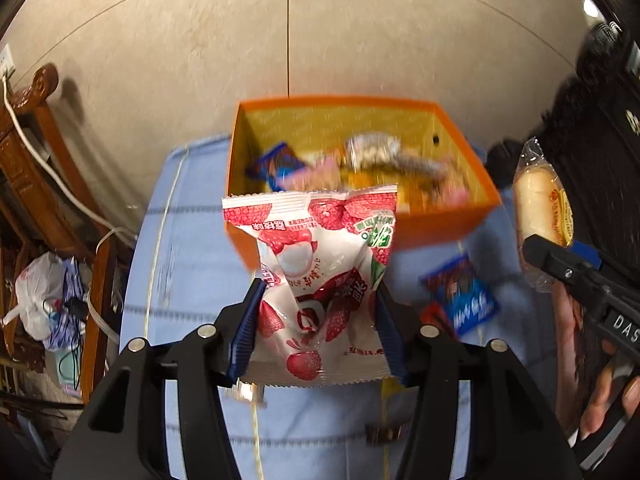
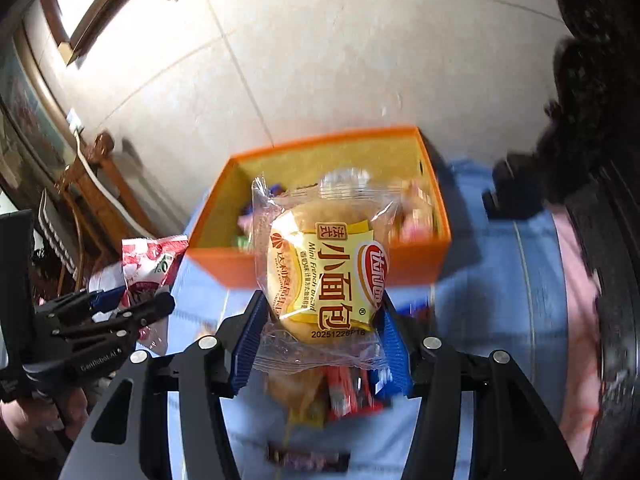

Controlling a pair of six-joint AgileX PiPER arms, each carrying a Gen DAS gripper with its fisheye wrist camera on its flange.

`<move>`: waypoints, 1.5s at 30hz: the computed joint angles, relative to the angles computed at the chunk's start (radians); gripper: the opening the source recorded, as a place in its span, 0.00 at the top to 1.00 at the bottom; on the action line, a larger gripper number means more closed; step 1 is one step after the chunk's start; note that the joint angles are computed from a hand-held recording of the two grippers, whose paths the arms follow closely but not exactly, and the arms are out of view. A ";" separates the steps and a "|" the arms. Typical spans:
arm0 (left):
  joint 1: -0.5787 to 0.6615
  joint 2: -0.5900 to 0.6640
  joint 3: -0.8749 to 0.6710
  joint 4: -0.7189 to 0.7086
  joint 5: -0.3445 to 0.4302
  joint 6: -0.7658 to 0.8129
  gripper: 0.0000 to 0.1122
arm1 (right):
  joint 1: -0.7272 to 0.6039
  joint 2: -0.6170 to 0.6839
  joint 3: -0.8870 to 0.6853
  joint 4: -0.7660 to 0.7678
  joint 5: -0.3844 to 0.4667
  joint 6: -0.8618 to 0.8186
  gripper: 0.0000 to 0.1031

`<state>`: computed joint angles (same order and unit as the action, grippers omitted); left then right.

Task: Organize snacks
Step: 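Carry both snacks over the orange box and open both tools to drop them, then grasp the sausage-bread pack with the left tool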

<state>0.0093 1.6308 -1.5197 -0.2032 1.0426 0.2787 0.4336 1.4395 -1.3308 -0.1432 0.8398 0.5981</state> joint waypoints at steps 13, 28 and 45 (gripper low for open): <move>-0.053 0.393 -0.507 0.037 0.128 -0.153 0.53 | -0.100 0.293 -0.278 0.048 -0.023 -0.062 0.46; -0.088 0.491 -0.634 0.111 0.127 -0.228 0.19 | -0.098 0.413 -0.389 -0.037 0.032 -0.010 0.29; -0.022 0.289 -0.320 0.111 0.027 -0.189 0.15 | -0.088 0.176 -0.030 -0.037 -0.083 0.072 0.15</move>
